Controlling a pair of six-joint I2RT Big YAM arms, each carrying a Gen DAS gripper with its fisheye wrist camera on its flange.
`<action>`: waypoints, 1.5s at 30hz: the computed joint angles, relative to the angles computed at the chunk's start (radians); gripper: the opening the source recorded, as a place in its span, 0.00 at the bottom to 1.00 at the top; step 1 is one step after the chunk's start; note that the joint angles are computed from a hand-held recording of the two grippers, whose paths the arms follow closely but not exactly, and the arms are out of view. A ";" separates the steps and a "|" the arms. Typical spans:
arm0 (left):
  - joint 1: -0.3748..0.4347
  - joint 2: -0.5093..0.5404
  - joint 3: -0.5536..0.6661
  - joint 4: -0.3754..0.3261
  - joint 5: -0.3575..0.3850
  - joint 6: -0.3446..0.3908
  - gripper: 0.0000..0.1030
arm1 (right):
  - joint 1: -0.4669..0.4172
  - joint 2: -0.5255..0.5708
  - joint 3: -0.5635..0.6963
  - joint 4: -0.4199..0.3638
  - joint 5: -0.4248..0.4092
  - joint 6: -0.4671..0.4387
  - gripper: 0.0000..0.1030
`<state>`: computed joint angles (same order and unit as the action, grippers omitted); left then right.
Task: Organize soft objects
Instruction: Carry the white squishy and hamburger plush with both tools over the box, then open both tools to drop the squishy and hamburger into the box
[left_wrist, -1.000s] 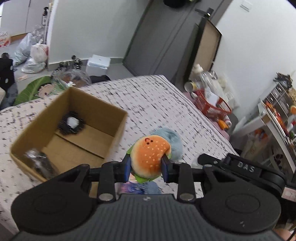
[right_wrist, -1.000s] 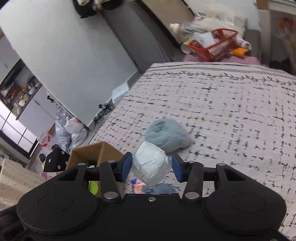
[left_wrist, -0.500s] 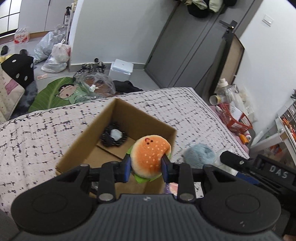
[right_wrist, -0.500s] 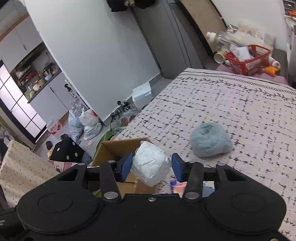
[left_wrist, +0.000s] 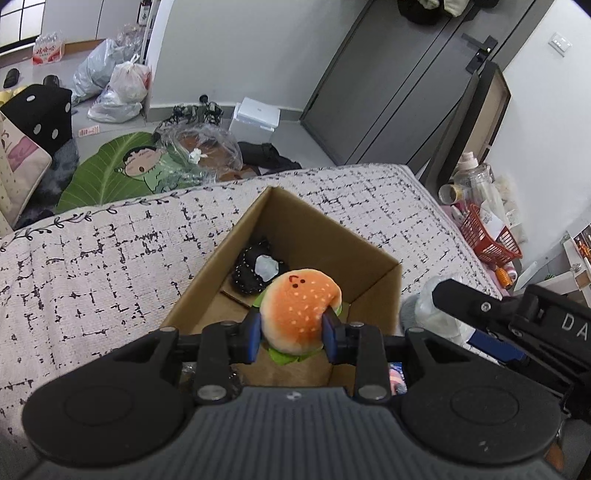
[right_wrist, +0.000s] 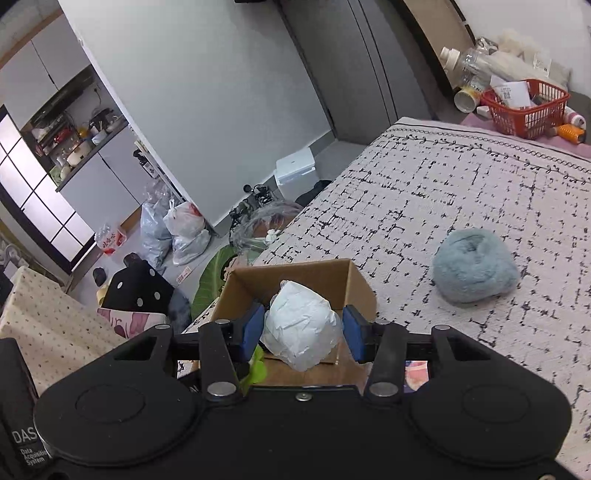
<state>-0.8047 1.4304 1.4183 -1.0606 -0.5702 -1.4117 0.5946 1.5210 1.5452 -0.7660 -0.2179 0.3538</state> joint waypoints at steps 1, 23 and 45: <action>0.005 -0.003 -0.008 0.013 0.011 0.008 0.33 | 0.004 0.005 0.003 -0.001 0.003 0.001 0.45; 0.044 -0.097 -0.072 0.052 0.040 0.032 0.47 | 0.052 0.072 0.078 -0.049 0.000 0.077 0.45; -0.021 -0.052 0.058 -0.102 -0.056 -0.002 0.76 | -0.024 -0.036 0.033 -0.072 -0.014 0.100 0.75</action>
<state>-0.8253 1.3785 1.4761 -1.1624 -0.6267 -1.4139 0.5711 1.4853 1.5786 -0.8383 -0.2318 0.4541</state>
